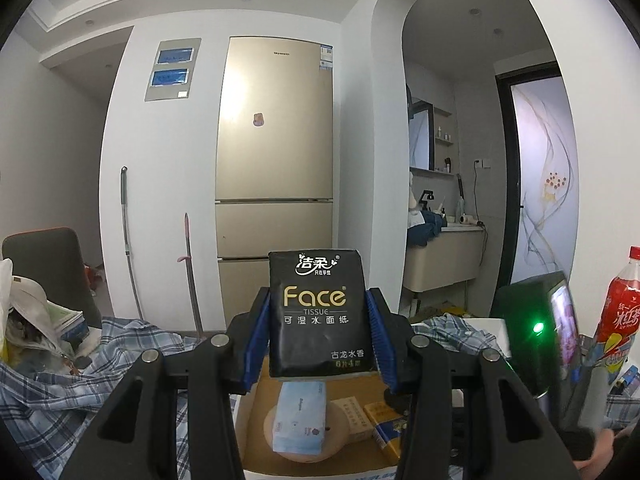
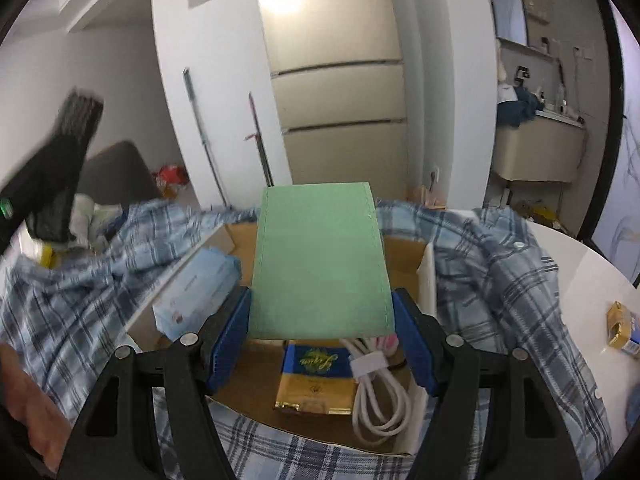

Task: Organize soft objects
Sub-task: 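Release the pad into the box with the right gripper while the left gripper drops the tissue pack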

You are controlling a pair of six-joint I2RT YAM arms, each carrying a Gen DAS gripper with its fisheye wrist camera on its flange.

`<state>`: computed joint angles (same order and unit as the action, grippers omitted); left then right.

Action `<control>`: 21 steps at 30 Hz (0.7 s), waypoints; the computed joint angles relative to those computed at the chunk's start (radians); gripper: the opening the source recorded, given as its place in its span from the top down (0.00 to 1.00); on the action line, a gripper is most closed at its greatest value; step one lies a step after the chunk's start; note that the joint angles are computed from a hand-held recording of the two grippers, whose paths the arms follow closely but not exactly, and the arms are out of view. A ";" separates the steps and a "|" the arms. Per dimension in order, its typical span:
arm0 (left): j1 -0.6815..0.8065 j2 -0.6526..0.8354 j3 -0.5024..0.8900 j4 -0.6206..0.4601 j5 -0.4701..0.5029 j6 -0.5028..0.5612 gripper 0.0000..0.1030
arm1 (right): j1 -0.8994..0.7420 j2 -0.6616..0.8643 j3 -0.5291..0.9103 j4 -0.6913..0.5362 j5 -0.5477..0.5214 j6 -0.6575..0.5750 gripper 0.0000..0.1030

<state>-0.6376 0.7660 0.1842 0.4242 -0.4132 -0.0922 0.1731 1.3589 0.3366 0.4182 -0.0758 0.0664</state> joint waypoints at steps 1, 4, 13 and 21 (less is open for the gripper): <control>0.000 0.008 0.006 -0.008 0.001 -0.008 0.53 | 0.002 0.018 0.006 0.004 0.001 -0.005 0.33; 0.014 0.074 0.025 0.000 0.015 -0.034 0.53 | 0.008 0.087 0.028 0.017 0.010 -0.009 0.33; 0.050 0.226 0.026 0.077 0.069 -0.037 0.53 | -0.022 0.079 0.016 0.027 0.055 0.016 0.11; 0.109 0.393 0.096 0.079 0.267 -0.027 0.53 | -0.172 -0.018 -0.005 0.006 0.019 0.093 0.11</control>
